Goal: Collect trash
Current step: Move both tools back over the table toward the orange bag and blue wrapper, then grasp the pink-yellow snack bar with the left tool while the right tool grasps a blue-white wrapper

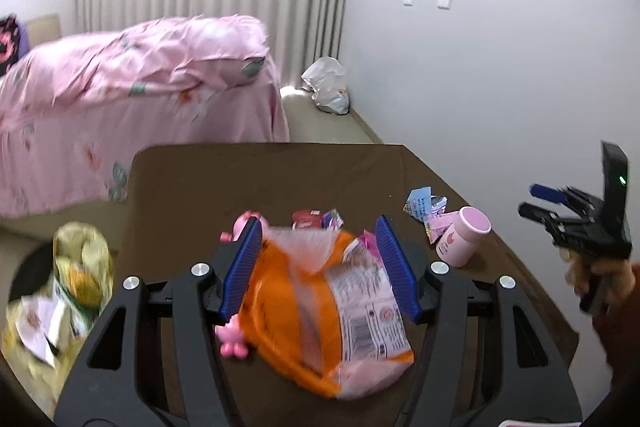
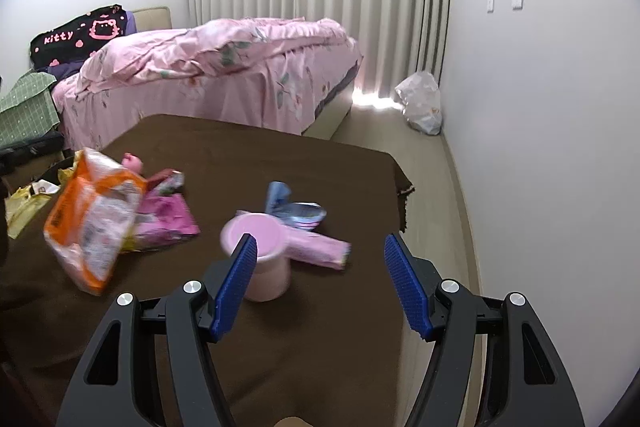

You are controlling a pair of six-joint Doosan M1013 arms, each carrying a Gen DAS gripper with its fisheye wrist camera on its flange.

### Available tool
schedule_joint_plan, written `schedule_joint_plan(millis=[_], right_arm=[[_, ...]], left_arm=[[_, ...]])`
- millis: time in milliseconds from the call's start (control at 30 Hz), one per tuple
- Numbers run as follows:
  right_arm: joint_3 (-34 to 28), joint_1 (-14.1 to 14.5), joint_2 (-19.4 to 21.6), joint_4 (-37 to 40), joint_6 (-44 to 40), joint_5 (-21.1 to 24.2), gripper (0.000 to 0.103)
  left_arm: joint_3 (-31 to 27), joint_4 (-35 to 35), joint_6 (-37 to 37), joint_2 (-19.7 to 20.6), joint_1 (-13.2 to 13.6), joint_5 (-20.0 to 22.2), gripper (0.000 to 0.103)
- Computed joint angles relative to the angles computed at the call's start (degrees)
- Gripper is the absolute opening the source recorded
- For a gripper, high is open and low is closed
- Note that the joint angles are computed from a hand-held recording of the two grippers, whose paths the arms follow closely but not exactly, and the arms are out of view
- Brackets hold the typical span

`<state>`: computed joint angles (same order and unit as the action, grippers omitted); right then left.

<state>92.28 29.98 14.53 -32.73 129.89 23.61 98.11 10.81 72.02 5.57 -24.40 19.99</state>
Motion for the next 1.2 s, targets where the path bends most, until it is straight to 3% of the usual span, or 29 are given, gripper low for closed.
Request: schedule_joint_plan(millis=[67,167,267,500,633,800,1033,1200], right_arm=[[-1.4,-2.0,1.5,10.3,-10.3,-0.8,0.053],[-4.2,-4.6,4.3,29.1,-28.1,-0.9,0.045],[-7.7,-6.4,7.5,44.8,-41.2,1.4,0.039],[-14.5,-9.2,13.7,63.0,-51.6,10.7,0.029],[-13.9,-9.7,13.6,71.7,-58.8,13.0,0.009],[-10.6,-7.5,9.9,60.0,-50.4,6.5,0.007],[-5.5,-4.3,3.5,34.4,-26.2,-2.5,0.007],[-3.6,-2.6,0.7,24.0,-16.7,-3.7,0.007]], left_arm=[[-0.9,1.8,-2.5,0.7,-0.2,0.9,0.056],[-1.8,-8.1,1.7,1.7,0.9,2.8,0.056],[-1.7,-7.7,-0.7,2.1,0.8,5.5,0.056],[-1.6,1.5,-6.9,2.2,0.6,6.8,0.056],[-2.3,-0.1,-5.8,2.7,1.4,7.1,0.056],[-3.4,-1.5,-1.6,3.5,1.1,6.4,0.056],[-5.9,-4.1,4.2,5.3,0.7,5.6,0.056],[-9.8,-7.4,10.3,8.9,0.8,10.7,0.056]])
